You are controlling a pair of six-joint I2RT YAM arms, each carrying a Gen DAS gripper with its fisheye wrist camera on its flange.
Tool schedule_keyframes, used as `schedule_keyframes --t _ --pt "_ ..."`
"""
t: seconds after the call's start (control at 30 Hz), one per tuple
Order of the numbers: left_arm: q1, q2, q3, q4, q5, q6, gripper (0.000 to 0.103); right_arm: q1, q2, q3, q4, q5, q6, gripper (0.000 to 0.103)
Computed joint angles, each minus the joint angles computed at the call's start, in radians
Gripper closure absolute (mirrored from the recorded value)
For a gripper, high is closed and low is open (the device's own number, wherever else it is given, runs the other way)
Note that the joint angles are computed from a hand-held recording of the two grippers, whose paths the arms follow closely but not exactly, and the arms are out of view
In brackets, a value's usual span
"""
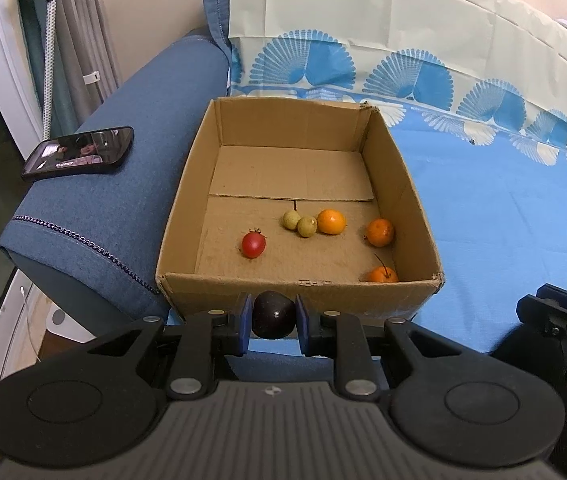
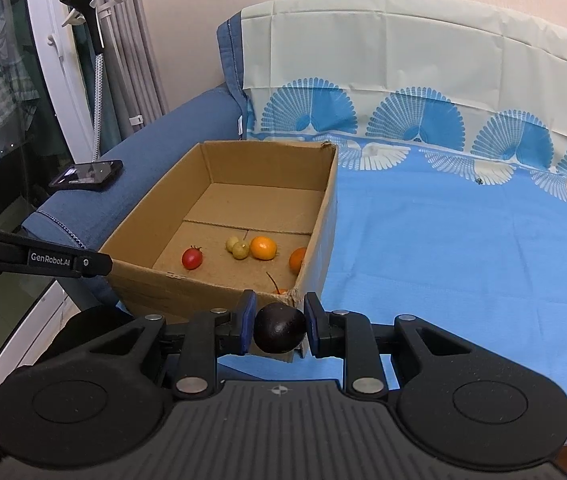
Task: Organize fruits
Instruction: 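Carry both dark purple fruits over the cardboard box with both tools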
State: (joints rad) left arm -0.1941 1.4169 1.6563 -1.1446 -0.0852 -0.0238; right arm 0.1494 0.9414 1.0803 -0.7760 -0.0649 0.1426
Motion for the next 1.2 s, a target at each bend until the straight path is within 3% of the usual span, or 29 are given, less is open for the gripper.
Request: schedule_keyframes --t 0.5,1.2 --pt "0.045 0.102 0.101 0.017 0.021 0.02 0.078 0.024 0.109 0.058 0.043 0.018 -0.013 0.076" --pt "0.067 0.351 0.351 0.012 0.028 0.016 0.078 0.034 0.396 0.215 0.158 -0.015 -0.045 0.076"
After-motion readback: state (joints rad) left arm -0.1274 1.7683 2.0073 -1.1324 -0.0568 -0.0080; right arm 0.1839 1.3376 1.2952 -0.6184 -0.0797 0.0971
